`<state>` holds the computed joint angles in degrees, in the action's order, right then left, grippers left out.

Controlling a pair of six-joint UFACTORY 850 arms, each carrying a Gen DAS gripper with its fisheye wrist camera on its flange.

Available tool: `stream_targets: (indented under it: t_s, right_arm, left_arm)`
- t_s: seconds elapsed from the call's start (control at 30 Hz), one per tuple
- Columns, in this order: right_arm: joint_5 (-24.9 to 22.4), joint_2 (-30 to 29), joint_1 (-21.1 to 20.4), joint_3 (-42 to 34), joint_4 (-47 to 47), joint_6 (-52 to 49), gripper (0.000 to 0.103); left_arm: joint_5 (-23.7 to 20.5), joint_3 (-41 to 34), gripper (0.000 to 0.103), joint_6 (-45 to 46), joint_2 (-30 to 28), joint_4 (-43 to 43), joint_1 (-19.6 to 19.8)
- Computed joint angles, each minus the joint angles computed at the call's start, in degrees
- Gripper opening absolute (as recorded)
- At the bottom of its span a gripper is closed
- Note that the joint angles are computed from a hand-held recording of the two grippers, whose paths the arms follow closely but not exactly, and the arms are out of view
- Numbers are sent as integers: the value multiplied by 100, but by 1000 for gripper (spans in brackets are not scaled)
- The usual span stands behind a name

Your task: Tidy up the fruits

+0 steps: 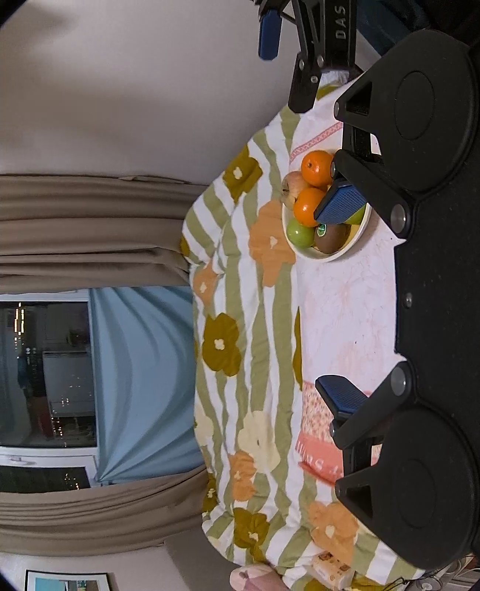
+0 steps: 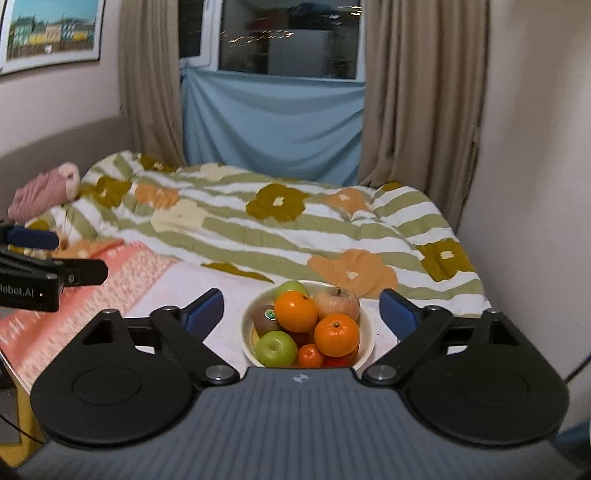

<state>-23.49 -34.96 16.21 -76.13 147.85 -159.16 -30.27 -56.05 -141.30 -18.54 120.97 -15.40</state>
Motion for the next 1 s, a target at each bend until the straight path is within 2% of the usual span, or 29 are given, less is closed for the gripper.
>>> stream_targets:
  t_s: [0.1,0.2,0.27,0.43,1.0]
  right_arm:
    - [40,374,47,405,404,-60,103]
    - [181,662,97,704,789,-124,103]
    - [251,819,143,879,1027,-228,103]
    - [443,1050,292,1199,1814,-975,103]
    - [727,1104,413,1329,2643,-1527,103]
  left_arm:
    - [-79,282,93,-6,296,-62,-59]
    - [-220,497,103,86,508,-223,-139]
    - [-370,610,103,198,595,-364,-211]
    - [-350,807,103,192,732,-550,-252]
    - [-236,1066,103,24,907,-494,-176]
